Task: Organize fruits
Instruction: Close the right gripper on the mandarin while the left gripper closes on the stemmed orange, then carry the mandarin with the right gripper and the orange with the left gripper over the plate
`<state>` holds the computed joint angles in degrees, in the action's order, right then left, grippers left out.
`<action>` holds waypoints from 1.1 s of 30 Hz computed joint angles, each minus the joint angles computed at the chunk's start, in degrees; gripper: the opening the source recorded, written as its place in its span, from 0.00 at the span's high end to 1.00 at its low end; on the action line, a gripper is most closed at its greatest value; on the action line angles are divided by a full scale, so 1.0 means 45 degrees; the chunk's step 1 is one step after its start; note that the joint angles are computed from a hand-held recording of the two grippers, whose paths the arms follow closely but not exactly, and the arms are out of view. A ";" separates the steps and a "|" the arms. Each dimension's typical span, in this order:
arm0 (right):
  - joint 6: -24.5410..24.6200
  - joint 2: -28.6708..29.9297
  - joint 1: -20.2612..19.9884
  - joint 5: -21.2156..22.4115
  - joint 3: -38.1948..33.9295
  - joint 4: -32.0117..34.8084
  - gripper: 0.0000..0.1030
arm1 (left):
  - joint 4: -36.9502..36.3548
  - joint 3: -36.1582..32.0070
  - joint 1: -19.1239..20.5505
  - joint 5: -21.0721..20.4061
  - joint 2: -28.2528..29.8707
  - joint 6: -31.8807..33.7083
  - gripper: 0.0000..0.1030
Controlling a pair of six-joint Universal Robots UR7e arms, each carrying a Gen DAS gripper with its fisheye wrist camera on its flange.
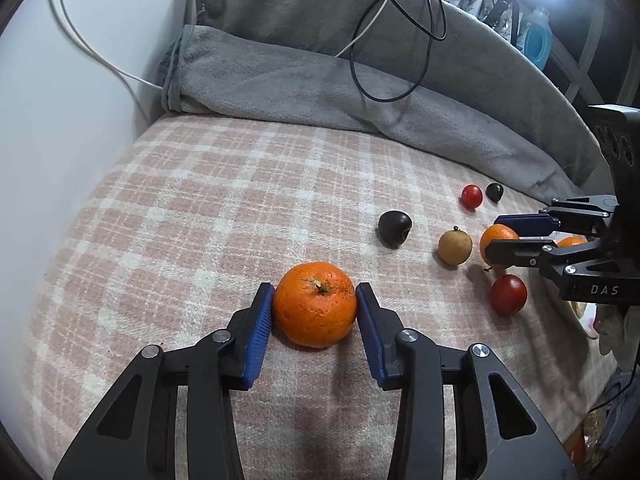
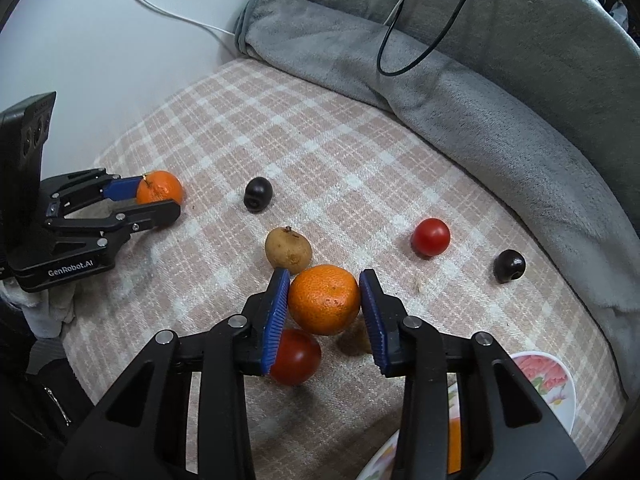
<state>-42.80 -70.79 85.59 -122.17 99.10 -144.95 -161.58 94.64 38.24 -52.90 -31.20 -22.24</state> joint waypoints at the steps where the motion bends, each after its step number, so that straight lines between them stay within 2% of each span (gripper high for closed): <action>1: 0.0024 -0.0055 0.0009 0.0074 0.0026 -0.0005 0.63 | -0.0029 0.0018 -0.0013 -0.0016 -0.0014 -0.0011 0.62; 33: 0.0728 -0.2697 -0.0039 0.1538 0.1548 -0.0747 0.64 | -0.1248 0.0349 -0.1319 -0.0292 -0.0154 0.0921 0.62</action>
